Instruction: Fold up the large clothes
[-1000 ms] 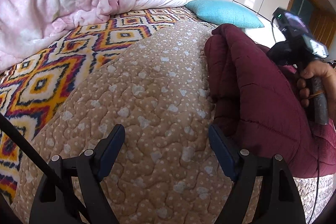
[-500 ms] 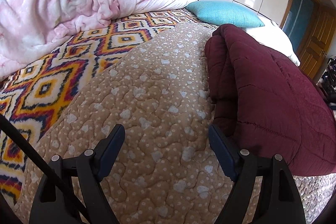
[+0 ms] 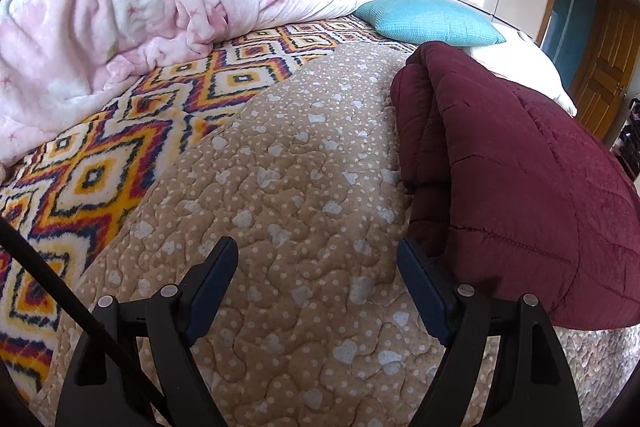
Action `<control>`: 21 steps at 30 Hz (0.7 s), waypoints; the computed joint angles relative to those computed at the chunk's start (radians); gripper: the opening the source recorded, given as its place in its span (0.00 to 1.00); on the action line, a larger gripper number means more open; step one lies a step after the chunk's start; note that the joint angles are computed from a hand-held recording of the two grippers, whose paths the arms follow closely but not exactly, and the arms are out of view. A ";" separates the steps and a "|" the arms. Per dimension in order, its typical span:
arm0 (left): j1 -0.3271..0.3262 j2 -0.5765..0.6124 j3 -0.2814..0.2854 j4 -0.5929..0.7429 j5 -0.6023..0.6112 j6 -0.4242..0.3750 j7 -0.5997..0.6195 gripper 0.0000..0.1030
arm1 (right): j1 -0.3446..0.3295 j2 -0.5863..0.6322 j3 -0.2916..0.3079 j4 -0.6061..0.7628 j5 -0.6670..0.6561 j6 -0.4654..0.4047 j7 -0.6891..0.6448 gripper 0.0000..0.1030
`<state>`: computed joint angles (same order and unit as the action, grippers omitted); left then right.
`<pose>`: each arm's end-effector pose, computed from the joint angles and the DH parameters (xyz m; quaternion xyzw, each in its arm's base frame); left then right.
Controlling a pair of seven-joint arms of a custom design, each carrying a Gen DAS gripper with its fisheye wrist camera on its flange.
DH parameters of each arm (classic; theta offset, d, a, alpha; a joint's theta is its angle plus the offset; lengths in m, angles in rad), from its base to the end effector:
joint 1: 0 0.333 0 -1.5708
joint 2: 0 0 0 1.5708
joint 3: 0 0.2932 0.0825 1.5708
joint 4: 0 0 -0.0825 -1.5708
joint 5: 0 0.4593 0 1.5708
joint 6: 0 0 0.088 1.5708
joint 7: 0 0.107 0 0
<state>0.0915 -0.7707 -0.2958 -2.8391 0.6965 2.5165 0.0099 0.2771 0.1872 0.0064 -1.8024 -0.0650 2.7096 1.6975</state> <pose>0.4186 -0.0682 0.3824 -0.8695 0.3061 -0.1937 0.3356 0.6959 0.2049 0.4718 -0.7259 0.5905 -0.2119 0.2821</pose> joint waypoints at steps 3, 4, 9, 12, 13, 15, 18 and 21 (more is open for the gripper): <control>-0.010 -0.024 -0.001 -0.011 0.002 -0.005 0.012 0.78 | 0.012 -0.103 0.061 -0.162 0.112 0.079 -0.116 0.52; -0.014 -0.033 -0.002 -0.014 0.003 -0.010 0.019 0.78 | 0.018 -0.127 0.076 -0.203 0.158 0.094 -0.158 0.52; -0.030 -0.083 -0.014 -0.032 0.010 -0.037 0.042 0.78 | 0.064 -0.147 0.099 -0.283 0.131 0.063 -0.154 0.52; -0.037 -0.131 -0.016 -0.053 0.011 -0.062 0.052 0.78 | 0.077 -0.174 0.100 -0.310 0.114 0.075 -0.130 0.54; -0.037 -0.144 -0.015 -0.060 0.008 -0.068 0.049 0.78 | 0.081 -0.186 0.106 -0.316 0.189 0.080 -0.185 0.54; -0.039 -0.177 0.003 -0.080 -0.008 -0.070 0.049 0.78 | 0.095 -0.214 0.117 -0.326 0.304 0.098 -0.269 0.54; -0.031 -0.231 0.025 -0.116 -0.040 -0.066 0.045 0.78 | 0.127 -0.211 0.134 -0.299 0.384 0.110 -0.342 0.53; -0.023 -0.283 0.025 -0.144 -0.065 -0.091 0.048 0.78 | 0.156 -0.155 0.154 -0.222 0.452 0.084 -0.384 0.37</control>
